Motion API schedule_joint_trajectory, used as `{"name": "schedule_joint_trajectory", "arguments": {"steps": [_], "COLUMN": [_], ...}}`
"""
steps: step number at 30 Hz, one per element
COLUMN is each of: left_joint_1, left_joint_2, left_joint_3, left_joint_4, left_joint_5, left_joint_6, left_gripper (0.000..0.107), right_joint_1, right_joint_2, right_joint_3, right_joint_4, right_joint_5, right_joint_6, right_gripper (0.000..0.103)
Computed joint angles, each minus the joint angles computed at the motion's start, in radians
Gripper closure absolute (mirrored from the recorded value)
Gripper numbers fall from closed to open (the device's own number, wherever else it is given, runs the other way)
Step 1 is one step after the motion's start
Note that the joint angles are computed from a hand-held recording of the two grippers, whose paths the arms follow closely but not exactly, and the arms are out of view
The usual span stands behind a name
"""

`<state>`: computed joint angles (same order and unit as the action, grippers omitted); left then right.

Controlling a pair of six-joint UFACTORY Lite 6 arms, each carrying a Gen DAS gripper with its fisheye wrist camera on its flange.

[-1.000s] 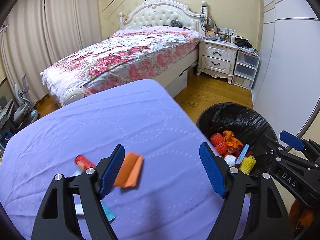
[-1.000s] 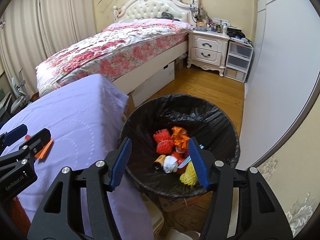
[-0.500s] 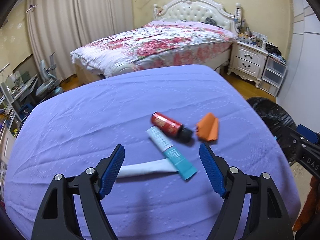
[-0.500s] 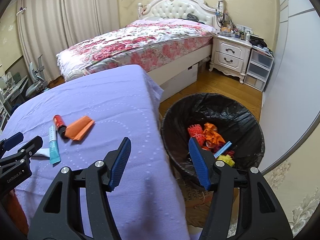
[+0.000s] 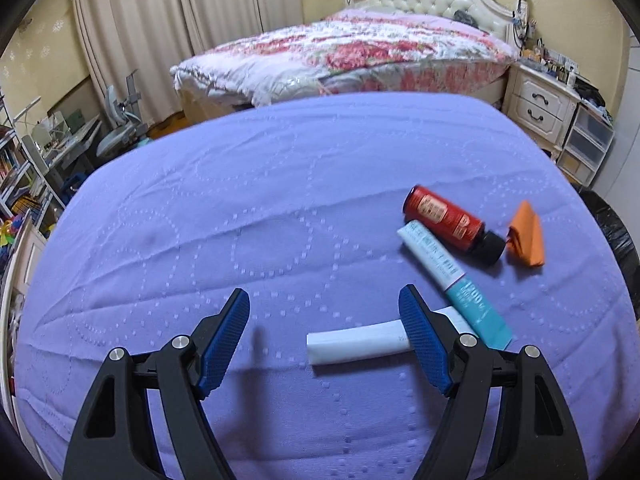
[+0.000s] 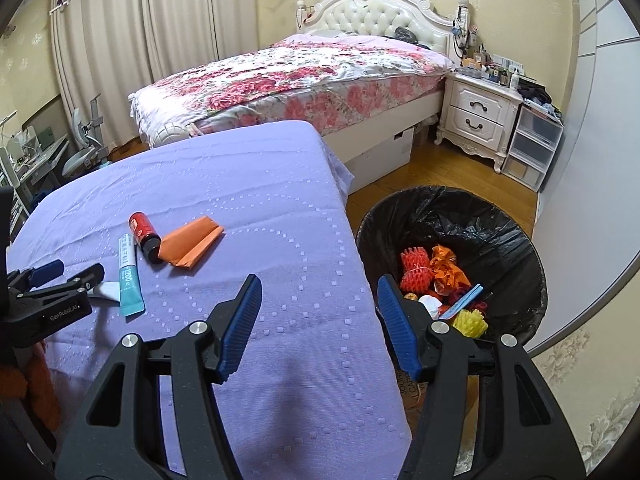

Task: Collect trash
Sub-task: 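Move both open grippers back over the table toward the white tube, then grasp the white tube with the left gripper and lift it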

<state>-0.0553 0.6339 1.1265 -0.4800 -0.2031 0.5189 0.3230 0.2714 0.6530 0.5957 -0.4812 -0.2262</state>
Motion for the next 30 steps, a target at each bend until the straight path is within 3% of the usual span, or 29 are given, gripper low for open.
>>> {"name": "schedule_joint_trajectory", "arguments": {"steps": [8,12,30], "left_joint_1": [0.044,0.058,0.067], "left_joint_2": [-0.058,-0.066,-0.190], "left_joint_3": [-0.099,-0.128,-0.238], "left_joint_4": [0.427,0.551,0.801], "left_joint_5": [-0.013,-0.013,-0.046], "left_joint_6": [-0.361,-0.455,-0.653], "left_gripper": [0.032,0.032,0.032], "right_joint_1": [0.005,0.008,0.030], "right_joint_2": [0.037,0.044,0.054], "right_joint_3": [0.018,0.021,0.016], "right_joint_4": [-0.021,-0.022,-0.023], "right_joint_5": [0.001,-0.001,-0.014], "right_joint_6": [0.021,0.024,0.038], "right_gripper": [0.044,0.044,0.044]}}
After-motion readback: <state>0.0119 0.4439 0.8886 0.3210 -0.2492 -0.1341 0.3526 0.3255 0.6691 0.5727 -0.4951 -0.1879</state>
